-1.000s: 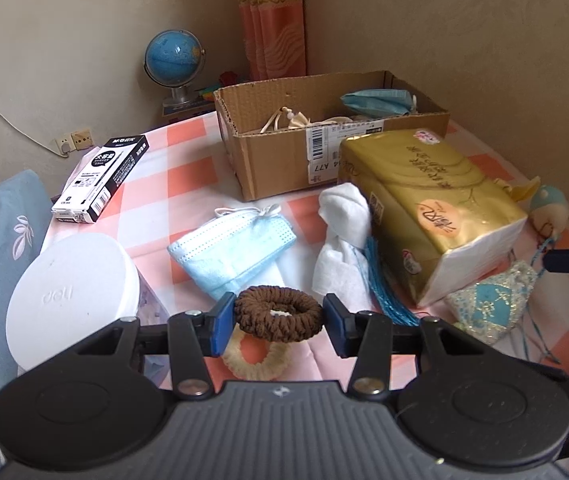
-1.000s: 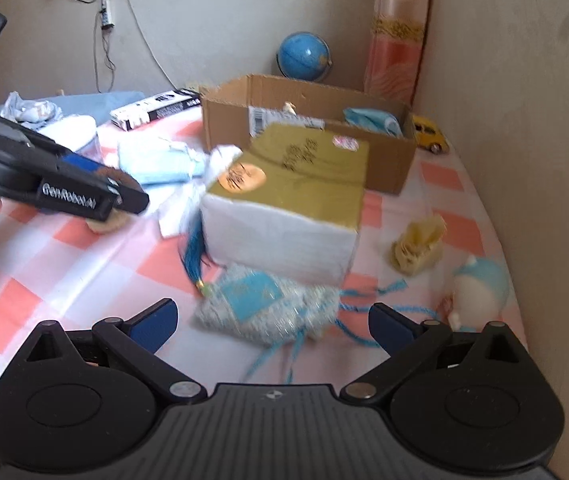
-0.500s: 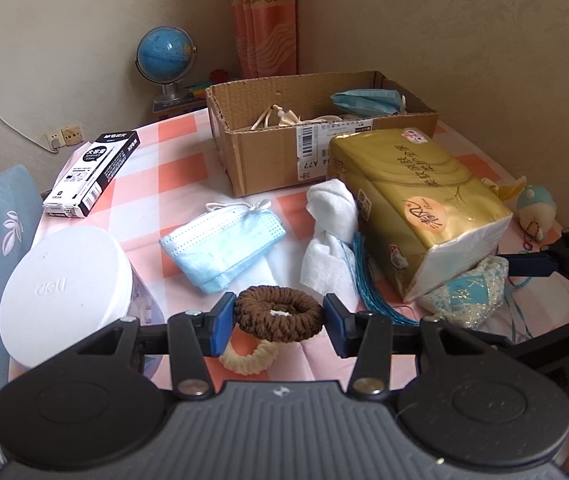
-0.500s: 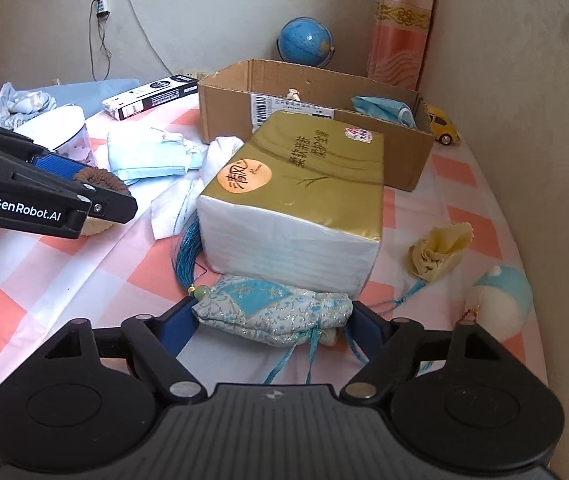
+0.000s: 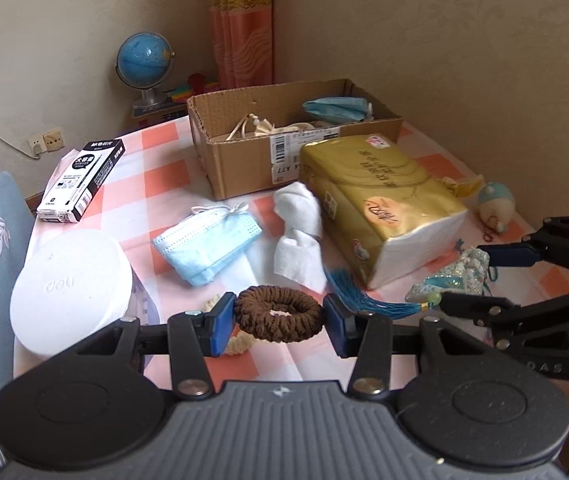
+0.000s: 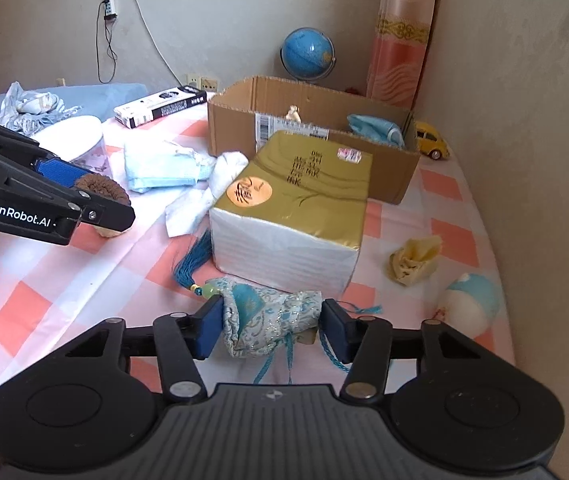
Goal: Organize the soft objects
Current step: 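Carry the sachet into the box and open the right gripper while the left holds the hair tie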
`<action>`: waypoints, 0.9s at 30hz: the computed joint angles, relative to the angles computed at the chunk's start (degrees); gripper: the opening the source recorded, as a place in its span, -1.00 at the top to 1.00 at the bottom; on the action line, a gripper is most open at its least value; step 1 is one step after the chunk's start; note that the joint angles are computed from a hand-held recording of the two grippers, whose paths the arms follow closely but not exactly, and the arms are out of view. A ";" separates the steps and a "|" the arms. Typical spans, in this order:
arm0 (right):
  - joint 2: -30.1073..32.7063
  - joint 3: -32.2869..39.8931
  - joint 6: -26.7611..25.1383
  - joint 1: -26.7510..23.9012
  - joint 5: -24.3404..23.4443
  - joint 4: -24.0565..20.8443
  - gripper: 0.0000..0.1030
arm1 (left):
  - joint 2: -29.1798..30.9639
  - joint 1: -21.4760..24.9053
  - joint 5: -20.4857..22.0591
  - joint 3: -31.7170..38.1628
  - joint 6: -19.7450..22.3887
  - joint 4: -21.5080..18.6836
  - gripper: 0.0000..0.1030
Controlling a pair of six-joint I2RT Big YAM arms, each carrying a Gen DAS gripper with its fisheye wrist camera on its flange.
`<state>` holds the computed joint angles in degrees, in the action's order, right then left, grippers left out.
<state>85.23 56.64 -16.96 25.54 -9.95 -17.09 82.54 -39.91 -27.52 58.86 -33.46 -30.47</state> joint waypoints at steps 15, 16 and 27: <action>-6.96 -0.86 -1.37 -2.40 -1.46 -0.74 -0.12 | -3.78 -2.73 0.90 -1.04 -0.90 -1.46 0.10; -7.02 -0.66 -1.42 -2.50 -1.43 -0.53 -0.12 | -3.98 -2.90 0.75 -1.15 -0.87 -1.32 0.10; -3.08 7.74 0.57 -2.41 -1.84 1.59 -0.12 | -5.29 -3.81 -1.15 -2.41 -1.45 0.43 0.10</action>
<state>82.14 64.38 -16.39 23.12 -11.78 -15.51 77.25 -43.72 -28.67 56.45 -34.91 -30.04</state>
